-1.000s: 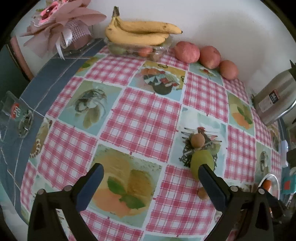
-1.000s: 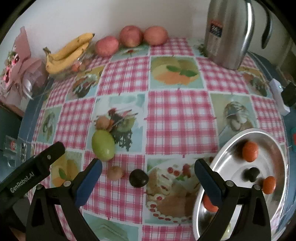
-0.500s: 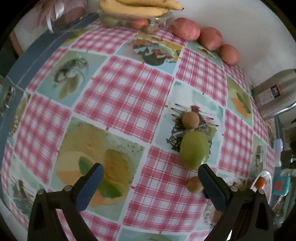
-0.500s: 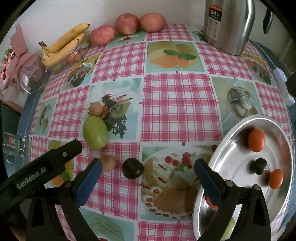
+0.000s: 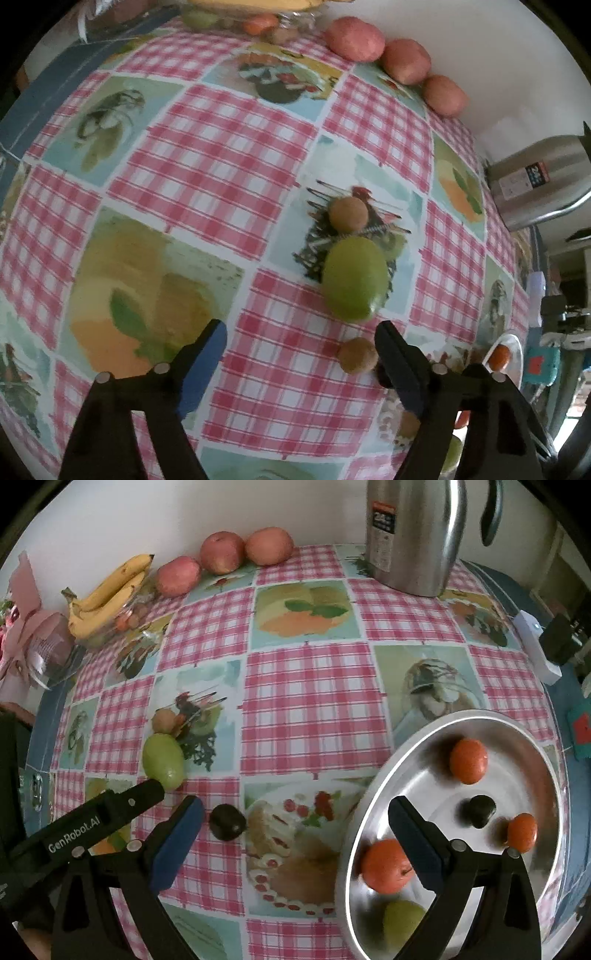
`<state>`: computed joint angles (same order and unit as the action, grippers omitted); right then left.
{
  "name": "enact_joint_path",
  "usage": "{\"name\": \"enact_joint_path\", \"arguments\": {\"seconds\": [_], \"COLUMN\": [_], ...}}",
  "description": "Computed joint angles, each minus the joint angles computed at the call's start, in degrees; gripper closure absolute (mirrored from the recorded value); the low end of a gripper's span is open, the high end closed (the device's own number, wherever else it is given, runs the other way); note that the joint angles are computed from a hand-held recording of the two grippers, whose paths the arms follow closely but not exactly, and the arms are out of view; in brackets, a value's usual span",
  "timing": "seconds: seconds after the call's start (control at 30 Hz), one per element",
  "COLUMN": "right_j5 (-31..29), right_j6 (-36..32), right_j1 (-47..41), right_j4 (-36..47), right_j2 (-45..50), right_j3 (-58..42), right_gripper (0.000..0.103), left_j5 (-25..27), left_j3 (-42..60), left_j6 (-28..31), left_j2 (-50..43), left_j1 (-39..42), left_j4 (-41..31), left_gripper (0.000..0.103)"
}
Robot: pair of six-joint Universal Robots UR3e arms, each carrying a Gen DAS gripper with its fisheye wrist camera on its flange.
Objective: Organize fruits
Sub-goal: 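Close the left tool on the brown kiwi and lift it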
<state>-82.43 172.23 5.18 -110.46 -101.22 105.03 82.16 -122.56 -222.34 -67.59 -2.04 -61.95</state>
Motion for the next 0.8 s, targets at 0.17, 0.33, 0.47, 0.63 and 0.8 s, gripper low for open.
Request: {"name": "enact_joint_path", "arguments": {"seconds": [0.17, 0.33, 0.47, 0.63, 0.8], "right_j5": [1.41, 1.79, 1.85, 2.09, 2.09], "right_j6": [0.11, -0.04, -0.17, -0.24, -0.22], "right_j1": [-1.87, -2.33, -2.64, -3.12, -3.39], "right_j4": [0.83, 1.63, 2.03, 2.41, 2.72], "right_j2": [-0.72, -1.00, -0.95, -1.05, -0.86], "right_j3": [0.20, 0.11, 0.08, -0.03, -0.13], "right_gripper": [0.003, 0.003, 0.003, 0.003, 0.003], "left_j5": [0.61, 1.44, -1.07, -4.48, -4.21], "left_j3": [1.84, 3.42, 2.98, 2.14, 1.89], "left_j6": [-0.67, -0.48, -0.57, -1.05, -1.69], "left_j2": [-4.17, -6.76, -8.41, -9.83, -9.88], "left_j1": [-3.09, -4.66, -4.71, -4.75, -4.99], "left_j4": [2.15, 2.91, 5.99, 8.84, 9.61], "left_gripper": [0.030, 0.045, 0.060, 0.079, 0.079]}}
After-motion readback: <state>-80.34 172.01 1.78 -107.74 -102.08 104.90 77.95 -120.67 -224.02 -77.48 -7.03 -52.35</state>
